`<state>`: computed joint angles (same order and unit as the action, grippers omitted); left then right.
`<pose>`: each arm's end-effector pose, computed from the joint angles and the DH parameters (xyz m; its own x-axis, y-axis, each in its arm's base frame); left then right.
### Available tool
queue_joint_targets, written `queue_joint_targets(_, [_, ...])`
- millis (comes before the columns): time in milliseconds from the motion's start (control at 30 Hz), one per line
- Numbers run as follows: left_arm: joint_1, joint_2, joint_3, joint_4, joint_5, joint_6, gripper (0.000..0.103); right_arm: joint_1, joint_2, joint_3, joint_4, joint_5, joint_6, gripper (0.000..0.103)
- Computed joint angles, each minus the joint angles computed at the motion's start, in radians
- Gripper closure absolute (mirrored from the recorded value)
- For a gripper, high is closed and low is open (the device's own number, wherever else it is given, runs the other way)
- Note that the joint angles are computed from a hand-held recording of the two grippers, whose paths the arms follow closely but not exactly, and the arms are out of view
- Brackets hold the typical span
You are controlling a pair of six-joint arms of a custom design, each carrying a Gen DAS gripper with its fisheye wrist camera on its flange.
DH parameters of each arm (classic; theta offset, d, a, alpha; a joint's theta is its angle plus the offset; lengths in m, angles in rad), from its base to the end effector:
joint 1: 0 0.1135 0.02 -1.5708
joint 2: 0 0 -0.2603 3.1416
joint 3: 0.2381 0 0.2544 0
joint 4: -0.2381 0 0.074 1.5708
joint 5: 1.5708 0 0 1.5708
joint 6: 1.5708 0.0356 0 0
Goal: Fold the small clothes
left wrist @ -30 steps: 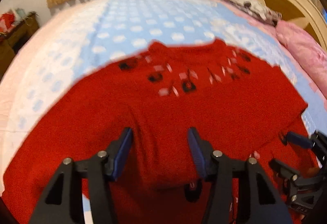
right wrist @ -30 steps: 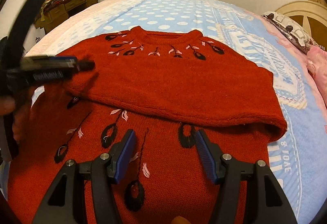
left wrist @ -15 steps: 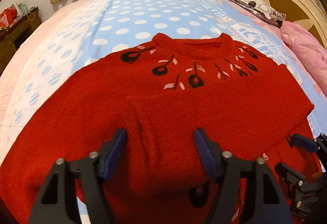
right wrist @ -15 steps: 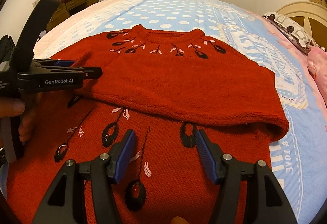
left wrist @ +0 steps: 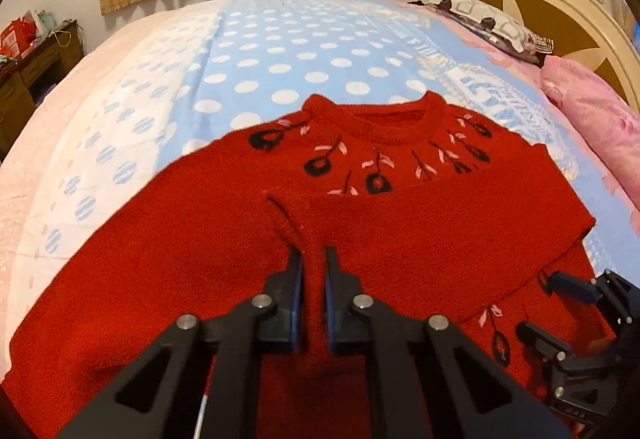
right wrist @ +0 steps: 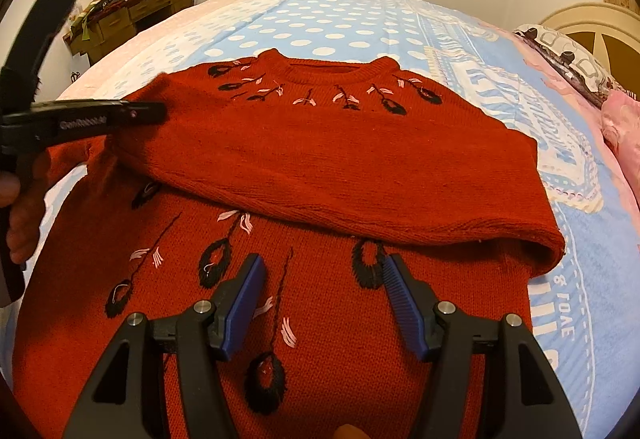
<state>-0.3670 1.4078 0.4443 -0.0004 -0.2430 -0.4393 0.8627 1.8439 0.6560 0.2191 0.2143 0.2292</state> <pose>0.2178 -0.0745 0.1124 -0.7876 -0.1395 -0.6002 -0.1268 0.9899 -0.0637 0.2008 0.2228 0.0676 -0.6729 -0.4445 -0.5913 -0.5247 0.8502 -0.0420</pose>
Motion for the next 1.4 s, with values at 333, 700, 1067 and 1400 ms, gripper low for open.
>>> queue_joint_targets(333, [0.017,-0.148,-0.045,-0.03,-0.009,0.022,0.095,0.003,-0.002,-0.003,0.002,0.004,0.001,0.039])
queue_joint_targets(700, [0.195,-0.278,-0.17,-0.054,0.086,0.038,0.095,0.008,0.003,-0.001,-0.001,0.015,-0.002,0.037])
queue_joint_targets(1067, [0.162,-0.25,-0.27,0.051,0.018,-0.02,0.07,-0.008,-0.156,0.002,-0.138,0.024,-0.044,0.033])
queue_joint_targets(1400, [-0.031,-0.359,-0.281,-0.071,-0.212,-0.061,0.028,-0.236,0.083,0.193,-0.185,-0.04,-0.104,0.021])
